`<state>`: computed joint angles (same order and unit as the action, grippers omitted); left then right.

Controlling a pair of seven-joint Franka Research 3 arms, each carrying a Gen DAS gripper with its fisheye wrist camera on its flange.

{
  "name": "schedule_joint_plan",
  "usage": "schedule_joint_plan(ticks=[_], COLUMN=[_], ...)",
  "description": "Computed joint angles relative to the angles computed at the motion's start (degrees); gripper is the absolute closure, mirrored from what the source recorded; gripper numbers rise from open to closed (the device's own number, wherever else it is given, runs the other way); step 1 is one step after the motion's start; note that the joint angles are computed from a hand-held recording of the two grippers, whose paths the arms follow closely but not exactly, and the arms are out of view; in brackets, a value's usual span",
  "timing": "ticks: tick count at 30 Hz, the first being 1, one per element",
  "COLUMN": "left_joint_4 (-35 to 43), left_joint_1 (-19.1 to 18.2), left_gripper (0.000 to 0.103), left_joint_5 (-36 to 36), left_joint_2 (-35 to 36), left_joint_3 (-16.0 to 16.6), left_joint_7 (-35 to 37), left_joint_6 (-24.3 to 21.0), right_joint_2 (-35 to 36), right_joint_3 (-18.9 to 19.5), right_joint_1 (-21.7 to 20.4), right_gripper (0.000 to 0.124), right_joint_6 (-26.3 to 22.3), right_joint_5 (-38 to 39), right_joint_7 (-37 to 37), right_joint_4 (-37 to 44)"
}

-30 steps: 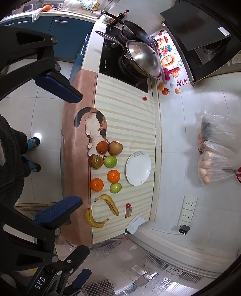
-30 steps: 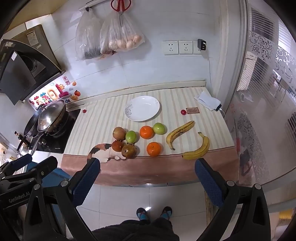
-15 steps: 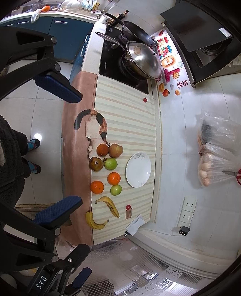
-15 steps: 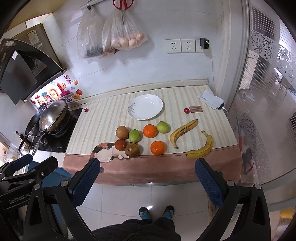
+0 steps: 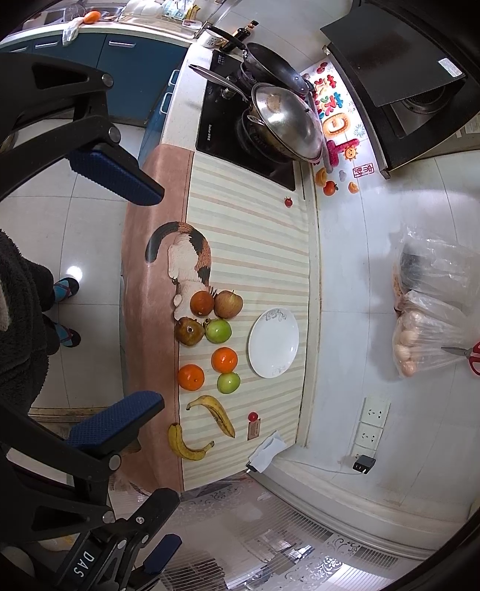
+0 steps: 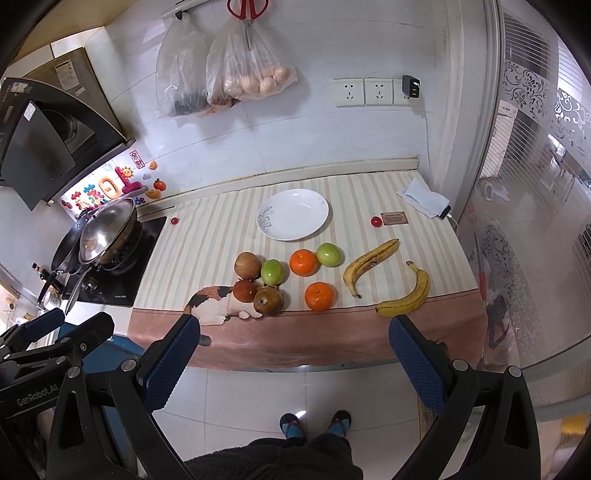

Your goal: Organize fruits

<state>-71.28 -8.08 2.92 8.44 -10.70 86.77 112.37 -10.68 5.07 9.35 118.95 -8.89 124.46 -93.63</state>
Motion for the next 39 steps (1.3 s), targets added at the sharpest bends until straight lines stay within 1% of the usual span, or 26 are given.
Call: schedule_joint_plan(ticks=[39], left_joint_4=[0.0], left_joint_1=[1.2], left_gripper=[0.000], left_joint_5=[-1.3], left_joint_2=[0.2], left_joint_3=[0.3], left_joint_7=[1.4], left_joint_6=[0.1], right_joint_2=[1.0], right_joint_3=[0.0], right_joint_1=[0.7], right_gripper=[0.021], right_joint_6=[-0.2], right_joint_5=[-0.3], right_joint_7=[0.3], right_joint_4=[1.2])
